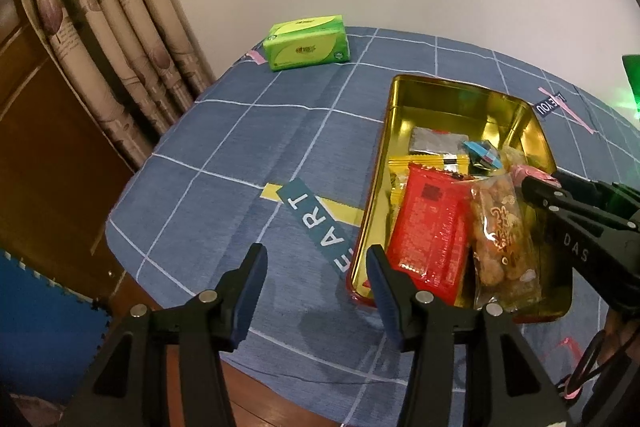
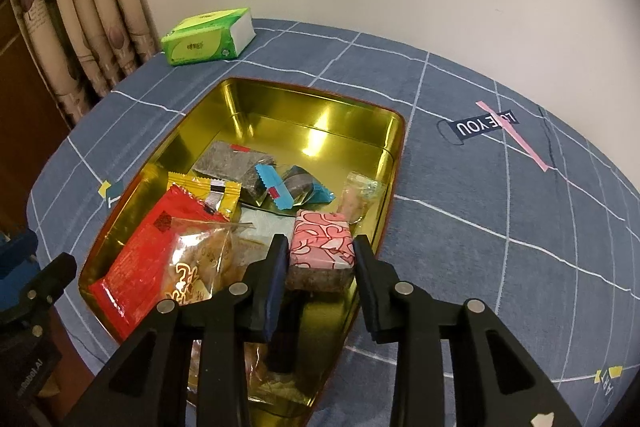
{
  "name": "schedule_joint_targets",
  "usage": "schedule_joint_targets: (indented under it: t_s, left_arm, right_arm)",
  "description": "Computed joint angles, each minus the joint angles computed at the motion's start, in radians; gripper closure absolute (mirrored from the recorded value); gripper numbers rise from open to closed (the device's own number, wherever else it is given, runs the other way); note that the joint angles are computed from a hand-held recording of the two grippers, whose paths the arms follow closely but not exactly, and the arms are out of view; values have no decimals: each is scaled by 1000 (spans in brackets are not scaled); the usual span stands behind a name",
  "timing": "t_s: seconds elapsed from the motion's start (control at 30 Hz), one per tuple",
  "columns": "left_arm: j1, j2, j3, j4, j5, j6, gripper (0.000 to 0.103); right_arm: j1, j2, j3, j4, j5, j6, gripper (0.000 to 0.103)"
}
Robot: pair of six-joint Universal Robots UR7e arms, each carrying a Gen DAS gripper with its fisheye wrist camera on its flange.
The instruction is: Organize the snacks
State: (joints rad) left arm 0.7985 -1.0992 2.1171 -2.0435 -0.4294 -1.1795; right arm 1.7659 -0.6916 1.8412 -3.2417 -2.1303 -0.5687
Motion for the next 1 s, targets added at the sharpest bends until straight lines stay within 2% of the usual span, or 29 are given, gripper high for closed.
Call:
schedule_joint_targets:
  t_s: [0.1,0.2,0.37,0.5,0.57,1.0]
  left_arm:
    - [-4,3,2,-10,1,13,48]
    - [-6,3,4,-13,3,17,48]
    - [-6,4,3,-14,3,23,48]
    - [-8,6,4,-22,4,38,48]
    - [-8,9,1,-17,2,43,47]
    - [-15,20,-8,25,6,31,46]
  right_arm:
    - [2,-11,12,-9,7,-3,69]
    - [7,-21,32,-44,11,-16,62]
    - [14,-53,89,-122,16,-17,44]
    - [14,-81,122,-121,3,21,33]
    - [11,-95,136,-107,-4,54,23]
    - [9,-127,196,-70,-34,95,6]
